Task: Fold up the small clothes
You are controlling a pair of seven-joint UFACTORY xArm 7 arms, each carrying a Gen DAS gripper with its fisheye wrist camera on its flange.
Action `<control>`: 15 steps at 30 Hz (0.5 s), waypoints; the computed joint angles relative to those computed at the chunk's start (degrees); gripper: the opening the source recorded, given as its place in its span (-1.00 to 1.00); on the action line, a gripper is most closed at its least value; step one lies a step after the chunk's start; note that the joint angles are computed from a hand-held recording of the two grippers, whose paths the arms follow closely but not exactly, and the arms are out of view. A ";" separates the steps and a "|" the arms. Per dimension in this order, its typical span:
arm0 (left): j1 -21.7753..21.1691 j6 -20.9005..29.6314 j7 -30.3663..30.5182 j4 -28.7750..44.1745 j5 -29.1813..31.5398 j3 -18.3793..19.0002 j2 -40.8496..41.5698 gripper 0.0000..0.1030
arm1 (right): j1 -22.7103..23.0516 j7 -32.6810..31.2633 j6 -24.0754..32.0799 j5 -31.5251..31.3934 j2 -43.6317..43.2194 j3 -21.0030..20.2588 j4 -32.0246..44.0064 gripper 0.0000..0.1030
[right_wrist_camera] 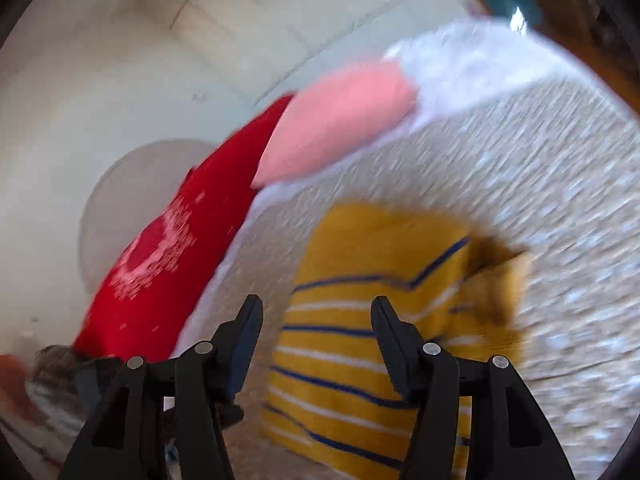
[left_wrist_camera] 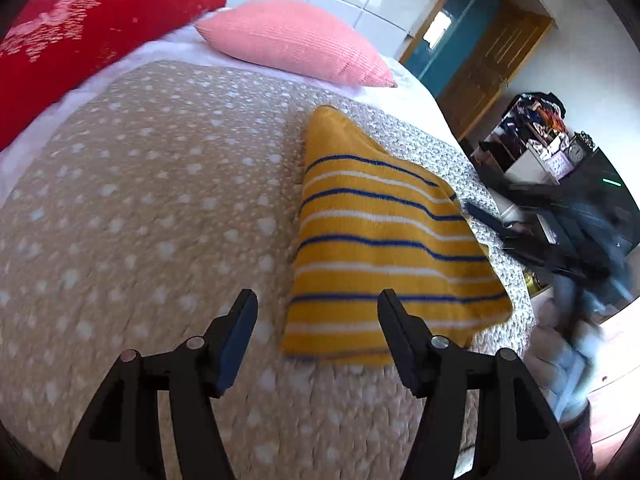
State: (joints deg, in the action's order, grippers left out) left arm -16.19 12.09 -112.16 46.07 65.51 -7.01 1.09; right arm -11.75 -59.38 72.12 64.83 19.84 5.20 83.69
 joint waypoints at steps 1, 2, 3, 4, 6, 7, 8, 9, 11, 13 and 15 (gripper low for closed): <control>-0.24 0.79 -0.73 -1.36 0.49 -0.19 -1.45 0.20 | 1.70 2.65 -0.09 -2.30 2.33 -0.69 1.74 0.21; -0.57 2.59 -0.61 -2.23 0.02 -0.93 -2.82 0.20 | 5.34 5.00 -2.57 -4.71 3.63 -3.77 2.61 0.02; -0.82 4.76 -0.99 -3.39 0.05 -1.87 -4.47 0.21 | 6.90 5.51 -7.14 -5.92 3.31 -4.46 1.08 -0.34; -1.08 7.52 -1.40 -4.35 0.11 -3.08 -6.20 0.22 | 6.23 6.18 -10.69 -7.45 4.14 -3.07 0.84 -0.47; -1.39 12.73 -2.26 -5.83 0.31 -5.64 -9.24 0.27 | 1.38 6.66 -10.88 -5.46 4.10 0.96 -0.11 -0.53; -1.46 14.53 -2.42 -6.53 0.06 -6.60 -10.56 0.30 | 1.07 6.24 -11.65 -4.68 2.48 0.81 -1.70 -0.52; -1.38 16.07 -3.24 -7.01 0.27 -7.58 -11.51 0.30 | 0.72 4.53 -13.01 -3.89 0.21 0.84 -3.94 -0.46; -1.32 17.19 -4.42 -7.59 0.63 -8.44 -12.56 0.32 | 0.66 1.87 -15.09 -2.94 -2.76 0.70 -6.82 -0.32; -1.35 19.23 -6.32 -8.31 0.78 -10.03 -14.30 0.37 | -0.03 -3.63 -15.39 0.22 -7.14 -0.19 -11.42 -0.03; -1.64 21.89 -7.15 -8.45 0.29 -11.51 -15.42 0.40 | -0.19 -5.19 -13.48 2.09 -9.54 -1.89 -14.88 0.03; -2.64 25.79 -6.17 -8.52 -1.68 -13.07 -16.97 0.41 | 0.58 -4.70 -14.05 1.02 -10.15 -3.39 -17.10 0.03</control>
State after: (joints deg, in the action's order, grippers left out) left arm -18.83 37.88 -118.33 37.56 63.83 -20.08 -15.88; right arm -11.17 -64.08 58.06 65.85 9.69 1.81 66.58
